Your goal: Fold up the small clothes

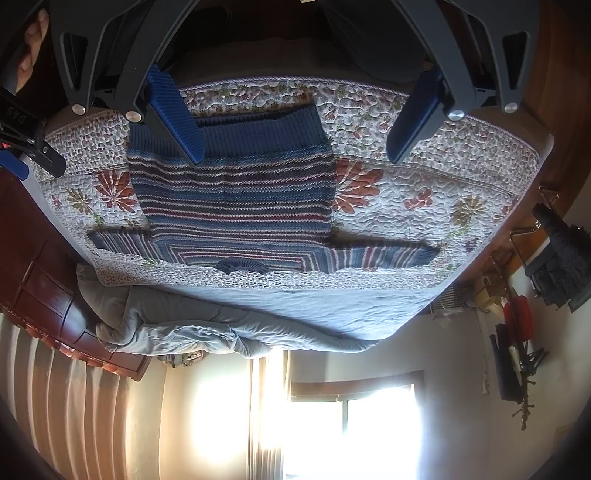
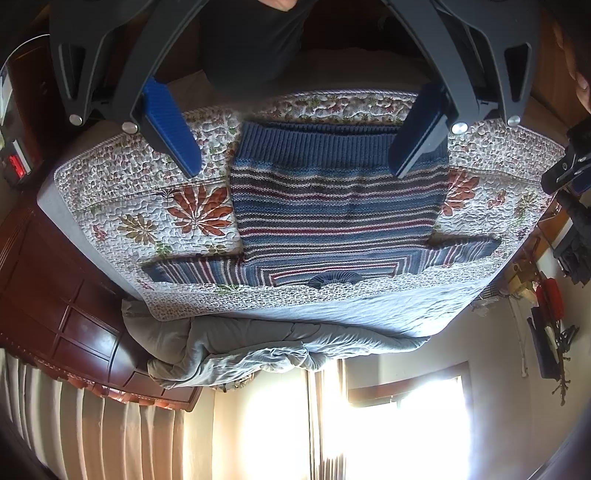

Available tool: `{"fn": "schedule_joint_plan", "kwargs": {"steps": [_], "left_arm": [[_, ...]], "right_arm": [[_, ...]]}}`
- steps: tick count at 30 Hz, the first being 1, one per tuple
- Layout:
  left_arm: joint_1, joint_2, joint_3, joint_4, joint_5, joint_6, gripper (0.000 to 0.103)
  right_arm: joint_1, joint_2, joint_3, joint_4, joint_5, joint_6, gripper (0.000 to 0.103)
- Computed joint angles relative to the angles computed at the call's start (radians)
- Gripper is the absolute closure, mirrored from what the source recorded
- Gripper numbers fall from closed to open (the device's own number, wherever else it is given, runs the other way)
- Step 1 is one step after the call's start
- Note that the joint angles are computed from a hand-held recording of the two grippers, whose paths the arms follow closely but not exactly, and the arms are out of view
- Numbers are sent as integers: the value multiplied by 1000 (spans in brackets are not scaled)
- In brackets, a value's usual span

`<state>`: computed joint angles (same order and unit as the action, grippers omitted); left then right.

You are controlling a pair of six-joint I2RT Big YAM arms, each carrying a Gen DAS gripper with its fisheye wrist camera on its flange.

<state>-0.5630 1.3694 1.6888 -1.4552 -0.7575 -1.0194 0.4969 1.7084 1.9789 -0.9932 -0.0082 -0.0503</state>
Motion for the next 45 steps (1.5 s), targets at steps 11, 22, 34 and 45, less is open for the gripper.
{"fn": "schedule_joint_plan", "kwargs": {"steps": [11, 22, 34, 45], "left_arm": [[0, -4, -10, 5, 7, -4, 4], [5, -8, -23, 18, 15, 2, 4], [10, 0, -24, 26, 25, 11, 4], [14, 7, -20, 26, 31, 16, 4]], "right_arm": [[0, -1, 1, -2, 2, -3, 3], [3, -7, -9, 12, 11, -9, 3], [-1, 0, 0, 13, 12, -12, 3], [-1, 9, 7, 10, 10, -14, 3]]}}
